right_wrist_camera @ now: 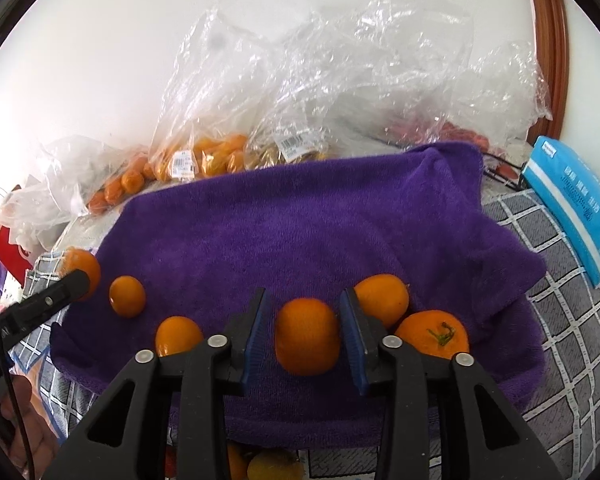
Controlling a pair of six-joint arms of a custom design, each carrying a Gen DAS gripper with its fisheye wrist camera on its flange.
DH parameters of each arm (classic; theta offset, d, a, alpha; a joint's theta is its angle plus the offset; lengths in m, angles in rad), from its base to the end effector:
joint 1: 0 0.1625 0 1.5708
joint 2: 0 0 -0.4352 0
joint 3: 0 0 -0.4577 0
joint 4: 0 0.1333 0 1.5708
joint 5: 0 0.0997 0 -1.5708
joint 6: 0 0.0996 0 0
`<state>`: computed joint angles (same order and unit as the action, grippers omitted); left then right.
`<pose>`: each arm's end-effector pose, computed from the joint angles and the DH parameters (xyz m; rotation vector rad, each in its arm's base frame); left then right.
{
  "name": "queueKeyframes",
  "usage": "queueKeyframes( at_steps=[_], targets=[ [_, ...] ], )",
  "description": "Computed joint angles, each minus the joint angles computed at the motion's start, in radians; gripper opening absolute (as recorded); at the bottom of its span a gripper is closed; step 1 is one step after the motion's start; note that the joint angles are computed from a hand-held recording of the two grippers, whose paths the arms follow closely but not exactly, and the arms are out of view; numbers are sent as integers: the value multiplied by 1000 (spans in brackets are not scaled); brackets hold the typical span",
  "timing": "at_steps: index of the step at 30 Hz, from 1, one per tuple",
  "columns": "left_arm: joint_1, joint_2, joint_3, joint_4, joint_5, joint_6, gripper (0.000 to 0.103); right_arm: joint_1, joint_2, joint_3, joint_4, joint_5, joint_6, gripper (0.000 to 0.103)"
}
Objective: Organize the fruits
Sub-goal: 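Lower the oranges onto the purple towel and open both grippers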
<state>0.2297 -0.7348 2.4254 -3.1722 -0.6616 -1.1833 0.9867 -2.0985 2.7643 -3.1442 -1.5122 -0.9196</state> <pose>-0.3043 -0.2888 -0.0700 0.2563 2.5359 -1.1520 -0.0386 -0.3107 0.2731 0.4361 -2.3692 0.9064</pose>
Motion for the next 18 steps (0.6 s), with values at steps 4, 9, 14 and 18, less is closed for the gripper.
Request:
queueKeyframes(
  at_steps=[4,9,14,18],
  targets=[
    [4,-5,-3,25,-2,-5,39,-13,-16,-5,22,21,23,39],
    [11,-8,-6,41,-9,-7,39,-22,-28,-5,29,34,34,40],
    [12,-9,-7,44,-10,-2,39,-29,-26,3,-6,41,31,41],
    [14,-8,-7,34,-14,3,39,-33,-30,5,-16,44,35,41]
  ],
)
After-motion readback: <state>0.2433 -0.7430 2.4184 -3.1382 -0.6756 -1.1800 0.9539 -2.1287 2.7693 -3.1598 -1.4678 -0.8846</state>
